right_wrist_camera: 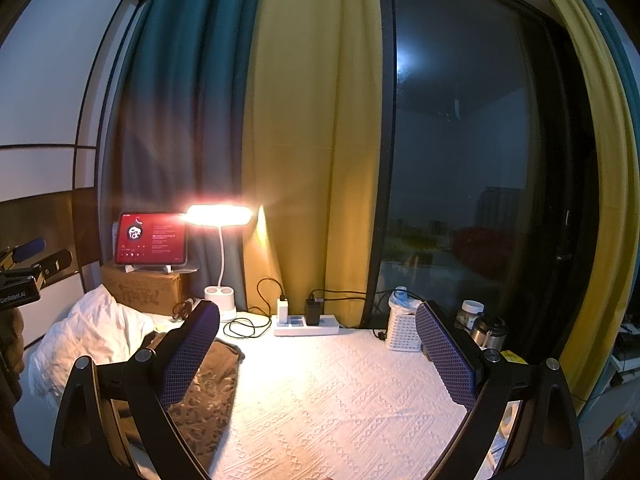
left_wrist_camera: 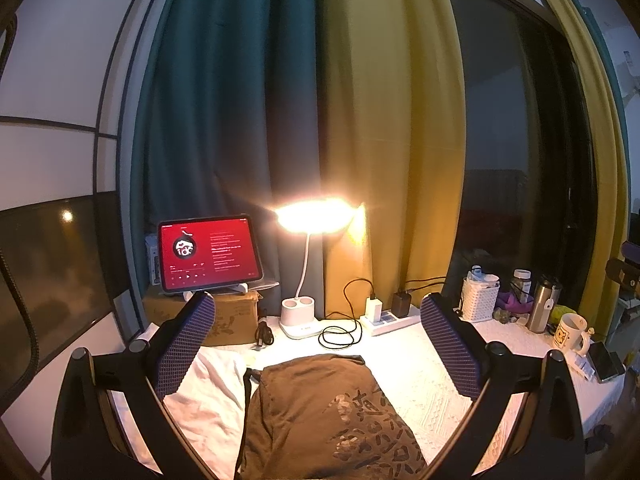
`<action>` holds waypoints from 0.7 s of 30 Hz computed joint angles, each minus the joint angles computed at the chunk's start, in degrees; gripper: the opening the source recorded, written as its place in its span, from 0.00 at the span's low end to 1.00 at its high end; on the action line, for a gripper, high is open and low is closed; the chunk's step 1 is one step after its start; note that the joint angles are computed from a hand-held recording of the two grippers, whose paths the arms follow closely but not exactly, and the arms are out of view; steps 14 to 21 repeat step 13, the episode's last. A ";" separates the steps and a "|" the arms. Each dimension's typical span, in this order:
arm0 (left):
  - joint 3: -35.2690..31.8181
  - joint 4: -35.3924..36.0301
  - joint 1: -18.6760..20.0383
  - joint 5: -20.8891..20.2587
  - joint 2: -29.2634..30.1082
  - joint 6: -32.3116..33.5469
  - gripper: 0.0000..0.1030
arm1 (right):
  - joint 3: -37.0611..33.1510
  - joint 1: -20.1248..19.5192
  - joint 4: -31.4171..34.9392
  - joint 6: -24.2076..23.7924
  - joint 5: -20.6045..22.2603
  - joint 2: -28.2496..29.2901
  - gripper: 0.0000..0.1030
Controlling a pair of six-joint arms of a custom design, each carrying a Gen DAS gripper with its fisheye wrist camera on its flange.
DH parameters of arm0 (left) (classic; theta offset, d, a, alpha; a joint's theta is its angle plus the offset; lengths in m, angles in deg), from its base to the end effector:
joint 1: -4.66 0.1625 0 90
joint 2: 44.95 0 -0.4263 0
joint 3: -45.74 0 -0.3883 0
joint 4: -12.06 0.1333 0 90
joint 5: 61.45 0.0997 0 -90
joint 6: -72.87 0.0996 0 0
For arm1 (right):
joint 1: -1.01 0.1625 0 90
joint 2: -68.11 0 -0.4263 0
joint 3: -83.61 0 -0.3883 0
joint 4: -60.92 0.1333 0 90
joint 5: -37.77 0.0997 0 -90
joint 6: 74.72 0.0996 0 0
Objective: Fold small clothes
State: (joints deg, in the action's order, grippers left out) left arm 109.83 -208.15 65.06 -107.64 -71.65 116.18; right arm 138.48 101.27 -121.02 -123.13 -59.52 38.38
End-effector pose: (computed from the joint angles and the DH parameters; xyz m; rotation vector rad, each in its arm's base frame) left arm -0.1977 -0.7574 0.2214 0.4246 1.7609 -1.6602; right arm 0.2704 -0.8167 0.2617 1.0392 -2.0458 1.3809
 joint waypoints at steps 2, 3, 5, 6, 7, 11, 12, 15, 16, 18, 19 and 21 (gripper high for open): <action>0.11 -0.12 0.02 -0.17 -0.07 -0.29 0.98 | -0.03 0.02 0.02 0.00 -0.12 0.02 0.96; 0.10 -0.18 0.03 -0.17 -0.06 -0.28 0.98 | 0.06 0.01 -0.02 -0.02 -0.16 -0.03 0.96; 0.11 -0.15 0.00 0.02 -0.06 -0.19 0.98 | 0.05 -0.01 0.00 -0.03 -0.18 -0.03 0.96; 0.21 0.00 0.01 0.04 -0.13 -0.26 0.98 | 0.05 -0.01 0.00 -0.03 -0.18 -0.03 0.96; 0.18 0.18 0.02 0.06 -0.15 -0.31 0.98 | 0.25 -0.05 -0.03 -0.06 -0.12 -0.15 0.96; 0.02 0.24 -0.03 0.14 -0.08 -0.30 0.98 | -0.08 0.00 0.11 -0.05 -0.27 0.02 0.96; 0.19 0.42 0.00 -0.04 -0.19 -0.54 0.98 | -0.20 0.03 0.18 0.00 -0.28 0.09 0.96; 0.18 0.52 0.01 -0.13 -0.19 -0.61 0.98 | -0.09 0.00 0.20 -0.03 -0.27 0.02 0.96; 0.18 0.52 0.01 -0.13 -0.19 -0.61 0.98 | -0.09 0.00 0.20 -0.03 -0.27 0.02 0.96; 0.18 0.52 0.01 -0.13 -0.19 -0.61 0.98 | -0.09 0.00 0.20 -0.03 -0.27 0.02 0.96; 0.18 0.52 0.01 -0.13 -0.19 -0.61 0.98 | -0.09 0.00 0.20 -0.03 -0.27 0.02 0.96; 0.18 0.52 0.01 -0.13 -0.19 -0.61 0.98 | -0.09 0.00 0.20 -0.03 -0.27 0.02 0.96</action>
